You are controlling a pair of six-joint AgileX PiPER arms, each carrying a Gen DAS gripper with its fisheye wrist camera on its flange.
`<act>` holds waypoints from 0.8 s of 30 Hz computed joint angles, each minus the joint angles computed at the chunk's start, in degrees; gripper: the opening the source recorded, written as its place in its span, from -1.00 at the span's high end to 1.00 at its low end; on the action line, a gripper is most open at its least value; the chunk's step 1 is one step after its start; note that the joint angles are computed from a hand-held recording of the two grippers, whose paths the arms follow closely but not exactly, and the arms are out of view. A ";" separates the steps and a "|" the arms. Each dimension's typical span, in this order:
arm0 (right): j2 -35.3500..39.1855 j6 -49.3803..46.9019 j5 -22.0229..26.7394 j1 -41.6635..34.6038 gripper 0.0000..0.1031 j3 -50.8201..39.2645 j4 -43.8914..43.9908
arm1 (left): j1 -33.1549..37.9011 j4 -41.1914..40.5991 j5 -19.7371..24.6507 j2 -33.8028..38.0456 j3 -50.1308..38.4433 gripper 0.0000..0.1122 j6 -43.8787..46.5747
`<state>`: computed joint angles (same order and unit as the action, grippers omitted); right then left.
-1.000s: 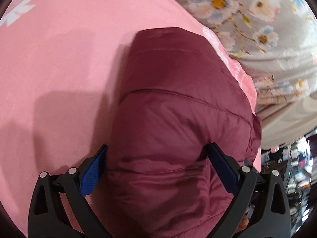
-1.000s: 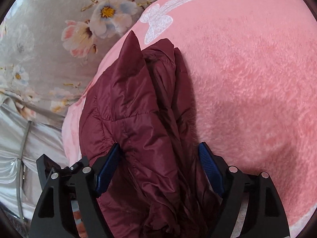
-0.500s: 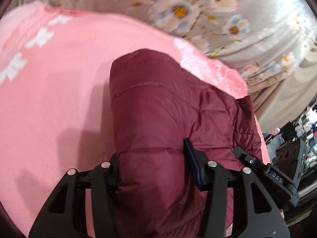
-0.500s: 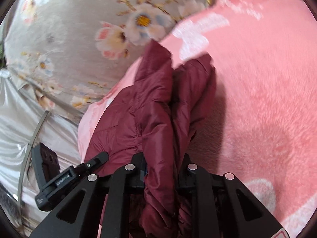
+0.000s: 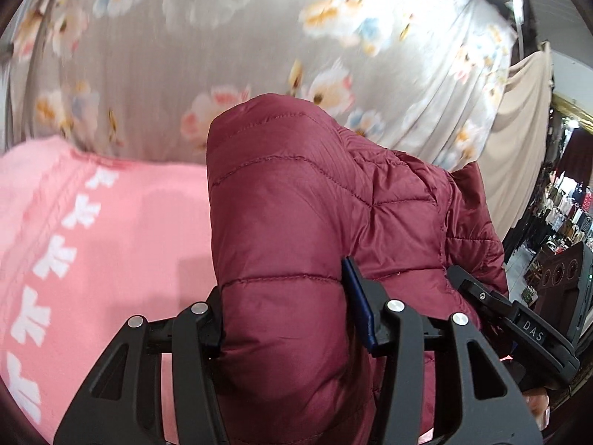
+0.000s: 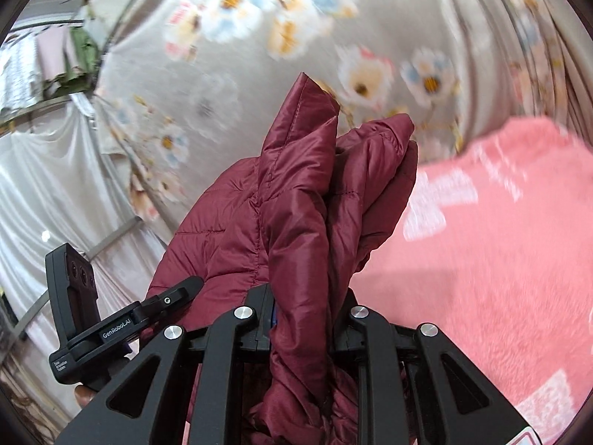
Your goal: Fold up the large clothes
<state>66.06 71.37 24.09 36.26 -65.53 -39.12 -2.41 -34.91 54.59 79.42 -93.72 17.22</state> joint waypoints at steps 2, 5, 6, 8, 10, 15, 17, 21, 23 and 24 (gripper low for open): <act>-0.11 2.62 2.10 2.61 0.64 -1.86 -4.05 | 1.72 -1.33 0.95 -1.15 -1.31 0.15 1.29; 1.04 4.72 5.00 6.06 0.64 -5.02 -9.04 | 3.97 -2.63 1.54 -2.10 -3.25 0.15 3.18; 1.50 4.75 5.74 6.88 0.64 -5.97 -9.96 | 4.79 -3.06 1.72 -2.34 -3.90 0.15 3.77; 3.18 4.01 7.35 8.60 0.64 -8.79 -11.50 | 6.00 -3.38 1.77 -2.45 -5.23 0.14 4.75; 4.60 4.47 7.87 9.84 0.64 -10.75 -13.35 | 7.71 -4.19 1.98 -2.25 -6.80 0.14 5.96; 9.62 1.85 7.89 10.62 0.64 -16.67 -13.55 | 10.62 -4.93 1.67 -0.52 -10.56 0.14 8.57; 12.03 -0.60 6.97 9.89 0.64 -19.34 -11.75 | 11.39 -4.27 1.87 0.88 -12.71 0.14 8.87; 16.28 -4.66 5.24 8.27 0.64 -23.68 -8.10 | 13.06 -4.76 1.42 3.95 -15.64 0.14 10.34; 19.10 -7.87 4.64 7.16 0.64 -26.80 -5.13 | 13.70 -5.03 0.79 5.68 -16.81 0.14 11.30; 20.18 -9.04 4.59 6.88 0.64 -28.03 -4.07 | 13.84 -5.15 0.45 6.16 -16.99 0.14 11.68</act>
<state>86.24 62.34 28.68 43.14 -93.56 -43.19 11.43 -40.06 55.04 85.58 -110.70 28.90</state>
